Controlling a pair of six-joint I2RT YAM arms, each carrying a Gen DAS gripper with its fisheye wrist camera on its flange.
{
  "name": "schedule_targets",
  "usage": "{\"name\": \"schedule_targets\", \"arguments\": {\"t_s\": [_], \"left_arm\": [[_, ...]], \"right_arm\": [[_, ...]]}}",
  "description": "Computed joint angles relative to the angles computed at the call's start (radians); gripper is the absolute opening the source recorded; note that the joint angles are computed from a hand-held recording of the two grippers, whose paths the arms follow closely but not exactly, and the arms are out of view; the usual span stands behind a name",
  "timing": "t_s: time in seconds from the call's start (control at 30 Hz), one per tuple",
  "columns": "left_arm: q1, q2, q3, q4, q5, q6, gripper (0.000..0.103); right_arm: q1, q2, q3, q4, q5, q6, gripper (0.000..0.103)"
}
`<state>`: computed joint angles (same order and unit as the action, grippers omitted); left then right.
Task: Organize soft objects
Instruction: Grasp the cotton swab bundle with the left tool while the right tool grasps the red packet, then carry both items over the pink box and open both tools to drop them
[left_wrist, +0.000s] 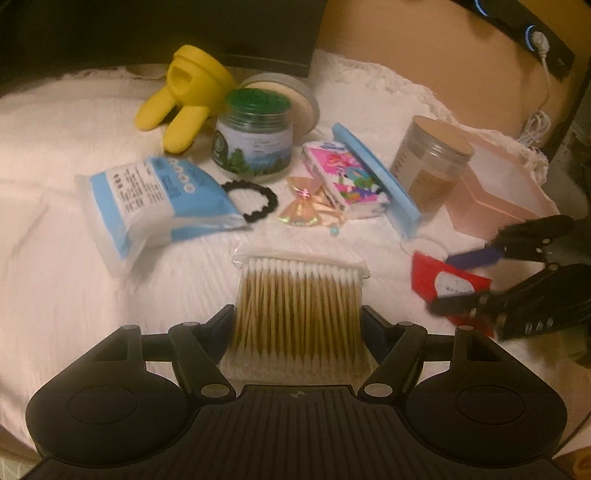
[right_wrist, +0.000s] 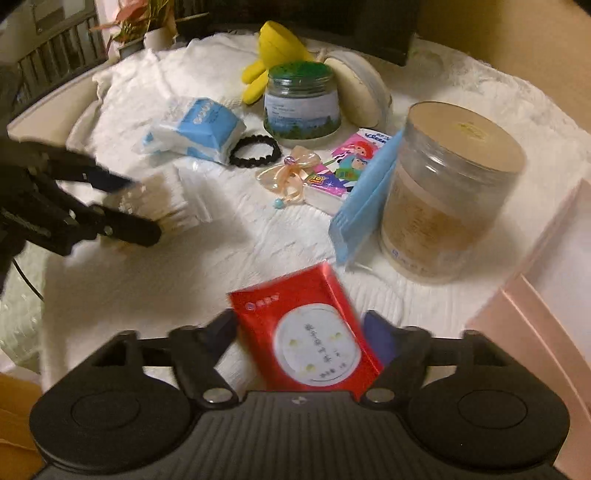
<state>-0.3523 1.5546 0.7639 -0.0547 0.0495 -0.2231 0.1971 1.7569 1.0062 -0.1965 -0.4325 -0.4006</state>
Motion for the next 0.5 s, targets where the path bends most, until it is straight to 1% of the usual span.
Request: {"name": "schedule_targets", "arguments": {"t_s": [0.07,0.1,0.17,0.27,0.37,0.5], "left_arm": [[-0.011,-0.021,-0.014,-0.003,0.015,0.008,0.077],[-0.021,-0.026,-0.014,-0.005,0.021,0.011,0.077],[-0.041,-0.020,0.001,-0.010,0.028,0.016,0.077],[-0.077,0.007,0.050,-0.027,0.051,0.029,0.077],[-0.110,0.057,0.133,-0.055,0.140,0.079,0.077],[-0.191,0.131,0.271,-0.089,0.163,0.160,0.077]], "right_arm": [[-0.022,-0.051,-0.030,-0.029,-0.025,0.024,0.050],[-0.032,-0.094,-0.071,-0.004,-0.026,0.037,0.050],[-0.058,-0.174,-0.132,0.019,-0.038,0.053,0.049],[-0.119,-0.265,-0.182,-0.003,-0.075,0.087,0.046],[-0.199,-0.338,-0.220,-0.045,-0.121,0.104,0.046],[-0.312,-0.425,-0.254,-0.075,-0.164,0.146,0.045]]}}
